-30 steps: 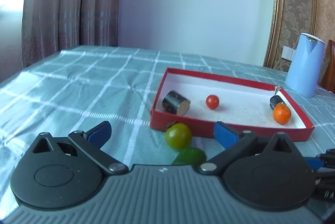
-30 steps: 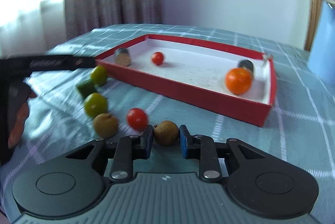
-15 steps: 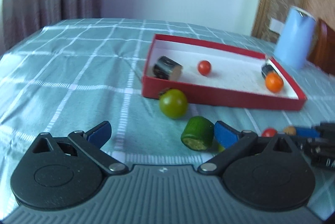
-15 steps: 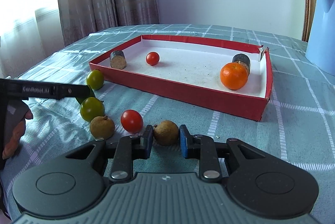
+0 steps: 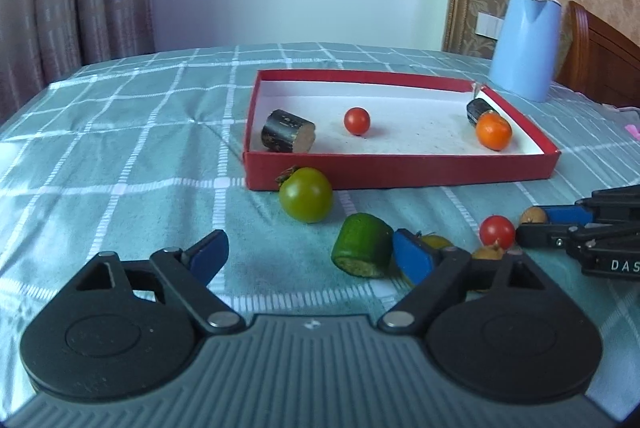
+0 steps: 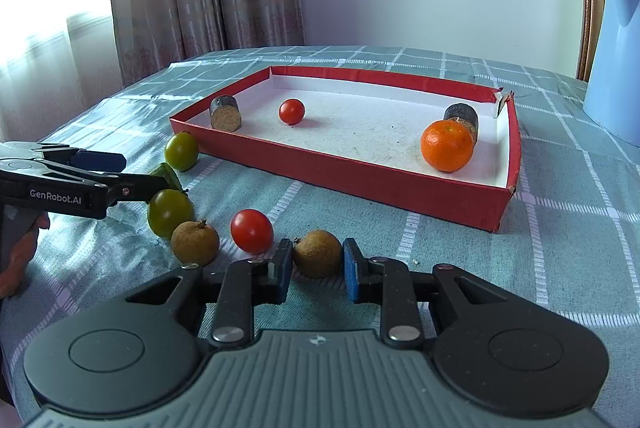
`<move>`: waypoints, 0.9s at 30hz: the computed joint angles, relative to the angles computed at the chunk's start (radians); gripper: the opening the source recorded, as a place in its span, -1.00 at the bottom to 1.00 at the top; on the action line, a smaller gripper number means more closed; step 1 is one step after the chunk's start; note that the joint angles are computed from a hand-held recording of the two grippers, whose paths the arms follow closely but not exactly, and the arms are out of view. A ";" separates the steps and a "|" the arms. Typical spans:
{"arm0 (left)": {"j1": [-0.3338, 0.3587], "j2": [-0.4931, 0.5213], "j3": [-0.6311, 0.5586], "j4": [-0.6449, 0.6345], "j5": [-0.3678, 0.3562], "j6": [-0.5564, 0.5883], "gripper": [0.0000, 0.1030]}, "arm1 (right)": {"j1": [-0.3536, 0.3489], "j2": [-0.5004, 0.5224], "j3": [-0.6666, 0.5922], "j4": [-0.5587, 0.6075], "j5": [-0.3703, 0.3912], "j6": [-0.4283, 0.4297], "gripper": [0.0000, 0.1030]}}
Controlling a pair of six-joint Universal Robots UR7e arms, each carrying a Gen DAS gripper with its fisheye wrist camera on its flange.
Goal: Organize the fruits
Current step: 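Close the left gripper around a cut green lime piece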
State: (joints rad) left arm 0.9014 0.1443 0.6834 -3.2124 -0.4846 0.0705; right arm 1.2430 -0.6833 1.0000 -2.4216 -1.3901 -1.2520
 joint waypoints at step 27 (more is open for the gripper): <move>-0.017 0.108 -0.196 0.151 0.051 -0.002 -0.40 | 0.000 0.000 0.007 -0.020 0.003 0.005 -0.50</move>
